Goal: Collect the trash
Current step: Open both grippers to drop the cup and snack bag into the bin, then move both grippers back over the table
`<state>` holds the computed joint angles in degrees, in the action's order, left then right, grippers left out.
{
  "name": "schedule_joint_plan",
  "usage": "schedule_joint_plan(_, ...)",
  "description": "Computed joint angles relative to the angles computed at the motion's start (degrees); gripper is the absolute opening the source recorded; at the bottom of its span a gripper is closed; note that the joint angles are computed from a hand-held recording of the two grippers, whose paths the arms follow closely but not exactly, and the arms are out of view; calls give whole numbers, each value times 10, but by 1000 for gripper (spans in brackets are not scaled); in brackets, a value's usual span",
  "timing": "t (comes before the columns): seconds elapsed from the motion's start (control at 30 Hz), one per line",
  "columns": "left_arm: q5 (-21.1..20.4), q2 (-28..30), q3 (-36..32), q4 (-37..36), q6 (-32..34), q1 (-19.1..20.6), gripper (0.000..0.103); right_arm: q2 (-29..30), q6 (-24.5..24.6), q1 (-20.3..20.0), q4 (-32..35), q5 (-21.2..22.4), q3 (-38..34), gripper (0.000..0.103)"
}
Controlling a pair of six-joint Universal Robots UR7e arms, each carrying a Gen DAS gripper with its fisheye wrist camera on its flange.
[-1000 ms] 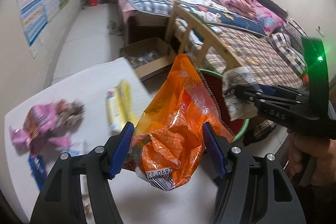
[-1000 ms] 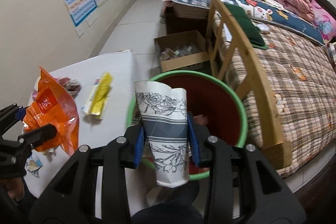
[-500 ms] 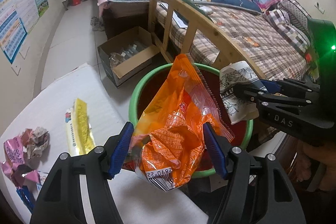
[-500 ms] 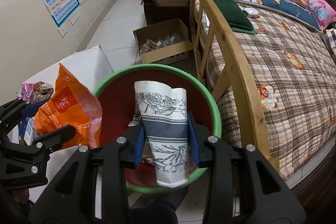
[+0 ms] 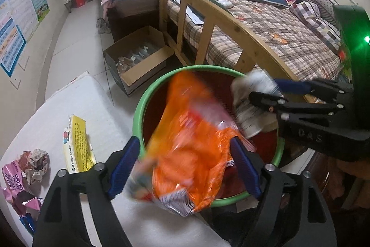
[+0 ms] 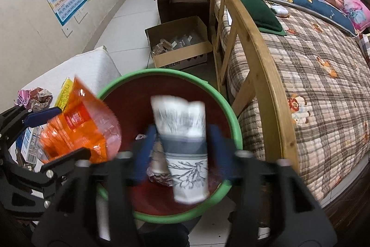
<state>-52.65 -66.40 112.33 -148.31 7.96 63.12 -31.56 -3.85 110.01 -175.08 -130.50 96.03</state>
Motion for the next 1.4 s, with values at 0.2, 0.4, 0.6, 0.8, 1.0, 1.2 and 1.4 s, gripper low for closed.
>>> schedule_joint_plan(0.2,-2,-4,5,-4,4,5,93,0,-4,2,-16,-2,4,87)
schedule_joint_plan(0.4,-1,-26,23,-10,5,8,95,-8,4,6,-34,0,16,91)
schedule_joint_plan(0.6,4,-59,38,-8,-3,8,95,-7,5,23,-41,-6,22,92)
schedule_joint_plan(0.8,25,-111,62,1,-13,4,95,-6,23,45,-43,-2,33,95)
schedule_joint_plan(1.0,46,-178,87,14,-37,4,95,-2,44,68,-45,10,41,98)
schedule_joint_plan(1.2,66,-255,109,42,-63,15,95,23,63,92,-21,29,23,98)
schedule_joint_plan(1.4,85,-336,128,82,-78,23,95,51,84,114,3,50,-1,98)
